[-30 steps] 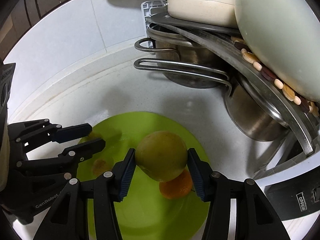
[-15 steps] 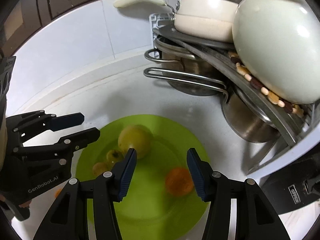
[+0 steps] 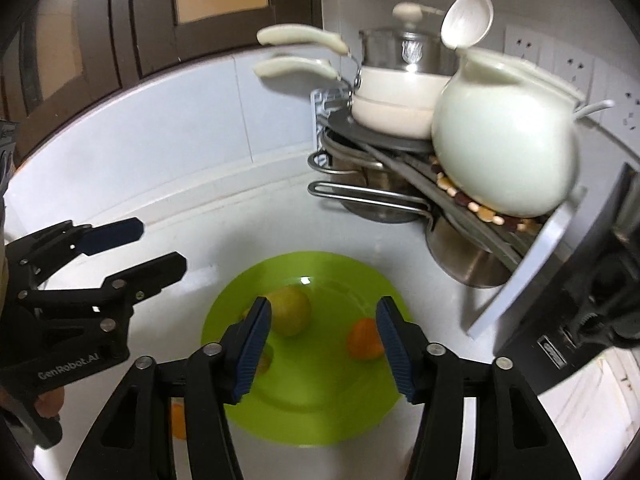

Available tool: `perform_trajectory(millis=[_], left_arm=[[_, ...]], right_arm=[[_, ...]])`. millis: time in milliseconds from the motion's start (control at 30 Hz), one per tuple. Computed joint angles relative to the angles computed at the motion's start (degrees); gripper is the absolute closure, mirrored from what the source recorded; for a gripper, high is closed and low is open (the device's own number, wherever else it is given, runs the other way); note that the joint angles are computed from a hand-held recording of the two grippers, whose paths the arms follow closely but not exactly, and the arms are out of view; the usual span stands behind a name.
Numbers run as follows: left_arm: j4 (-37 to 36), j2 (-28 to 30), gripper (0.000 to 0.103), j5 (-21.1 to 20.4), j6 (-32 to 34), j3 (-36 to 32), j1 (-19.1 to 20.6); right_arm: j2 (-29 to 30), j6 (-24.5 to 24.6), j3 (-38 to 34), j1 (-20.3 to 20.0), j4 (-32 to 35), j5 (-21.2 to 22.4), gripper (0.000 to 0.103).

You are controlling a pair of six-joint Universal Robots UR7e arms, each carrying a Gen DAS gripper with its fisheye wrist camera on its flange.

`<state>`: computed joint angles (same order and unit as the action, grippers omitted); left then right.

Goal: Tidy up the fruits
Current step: 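Withdraw both open tools back from the green plate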

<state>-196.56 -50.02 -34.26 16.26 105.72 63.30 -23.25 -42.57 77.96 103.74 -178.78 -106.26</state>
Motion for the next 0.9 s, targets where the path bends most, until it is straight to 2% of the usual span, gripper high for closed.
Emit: perform_trajectory(millis=[100,167,433,900], left_arm=[[-2.9,-0.9,0.037,0.6,0.5,2.5,-1.3],[-4.6,-1.7,0.035,1.0,0.5,4.3,-2.3],[-11.5,-4.1,0.028,3.2,1.2,10.7,-6.2],[-18.2,-6.2,0.024,5.3,0.4,19.7,-10.6]], right_arm=[[-1.8,-0.1,3.6,0.3,-3.3,0.6,0.044],[-2.9,0.1,5.9,0.6,-5.5,1.0,0.038],[-6.9,0.2,15.1,1.4,-15.8,2.2,0.031],[-10.3,2.3,26.1,2.1,-27.1,1.5,0.029]])
